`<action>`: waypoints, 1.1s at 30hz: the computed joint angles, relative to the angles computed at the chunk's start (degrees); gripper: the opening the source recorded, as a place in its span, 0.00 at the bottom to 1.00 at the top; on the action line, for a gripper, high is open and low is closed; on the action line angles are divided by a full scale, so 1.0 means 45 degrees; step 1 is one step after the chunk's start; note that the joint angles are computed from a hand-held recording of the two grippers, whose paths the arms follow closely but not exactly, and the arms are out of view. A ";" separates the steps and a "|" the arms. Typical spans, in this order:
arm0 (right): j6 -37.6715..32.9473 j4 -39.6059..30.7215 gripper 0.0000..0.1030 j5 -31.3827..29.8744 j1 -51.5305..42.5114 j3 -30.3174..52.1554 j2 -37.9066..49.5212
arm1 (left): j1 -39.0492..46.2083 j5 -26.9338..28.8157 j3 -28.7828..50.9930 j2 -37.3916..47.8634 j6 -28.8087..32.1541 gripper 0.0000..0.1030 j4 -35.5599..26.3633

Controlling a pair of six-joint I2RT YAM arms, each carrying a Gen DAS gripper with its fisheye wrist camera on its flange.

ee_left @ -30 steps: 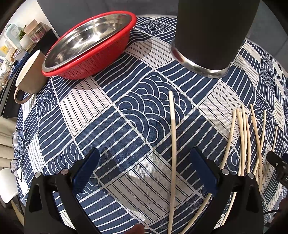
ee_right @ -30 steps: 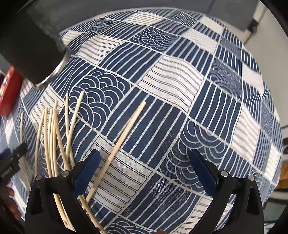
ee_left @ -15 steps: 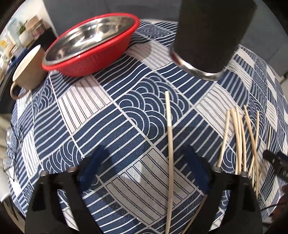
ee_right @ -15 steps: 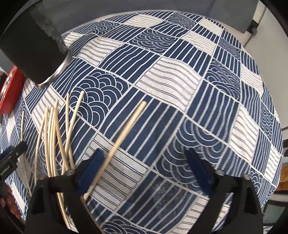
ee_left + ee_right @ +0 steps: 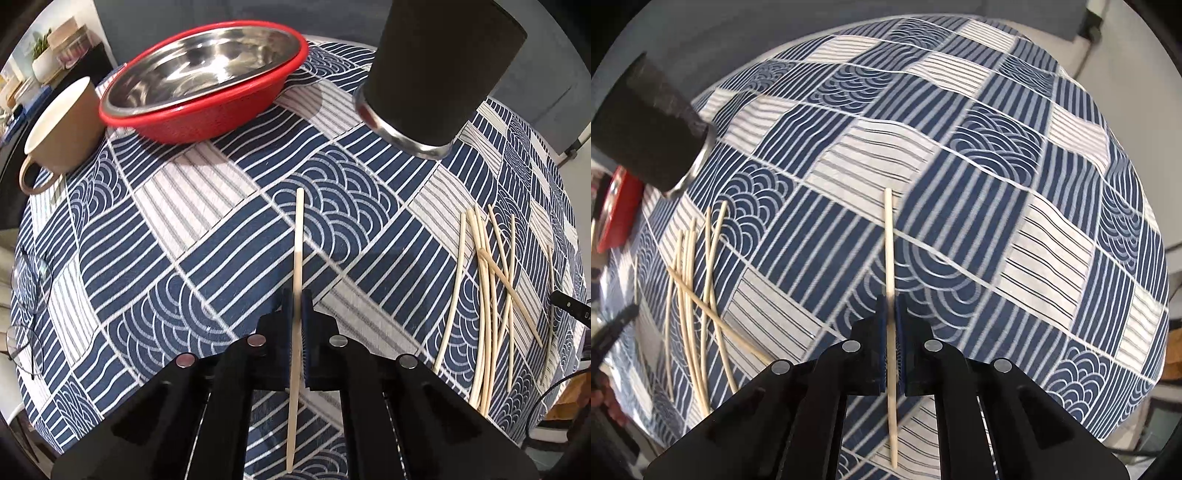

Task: Organize utensils
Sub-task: 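Lower both tools to the wooden sticks and close each on one stick, then lift the sticks and drop them into the black holder with both tools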

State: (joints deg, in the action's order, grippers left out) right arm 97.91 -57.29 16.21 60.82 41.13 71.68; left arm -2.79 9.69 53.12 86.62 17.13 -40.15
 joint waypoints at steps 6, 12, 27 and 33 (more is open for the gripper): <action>0.0512 -0.2034 0.04 0.1004 0.0943 0.1021 -0.0512 | 0.0534 0.0404 0.0356 -0.0427 0.0176 0.04 -0.0964; -0.0354 -0.3753 0.04 0.2694 0.1021 0.3267 -0.0628 | 0.0575 0.0992 0.1273 -0.1273 0.0052 0.04 -0.1753; -0.8724 -0.0645 0.04 0.5398 -0.2022 0.8031 0.0558 | -0.1108 0.1826 0.6233 -0.0781 -0.1567 0.04 -0.1988; -1.2015 0.2202 0.04 0.4581 -0.3349 0.8954 0.1096 | -0.1803 0.2255 0.8382 0.0249 -0.2462 0.05 -0.1715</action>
State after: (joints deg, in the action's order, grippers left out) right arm 43.84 -47.39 36.82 45.75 81.43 76.61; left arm -10.90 19.84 90.83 87.74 6.05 -47.86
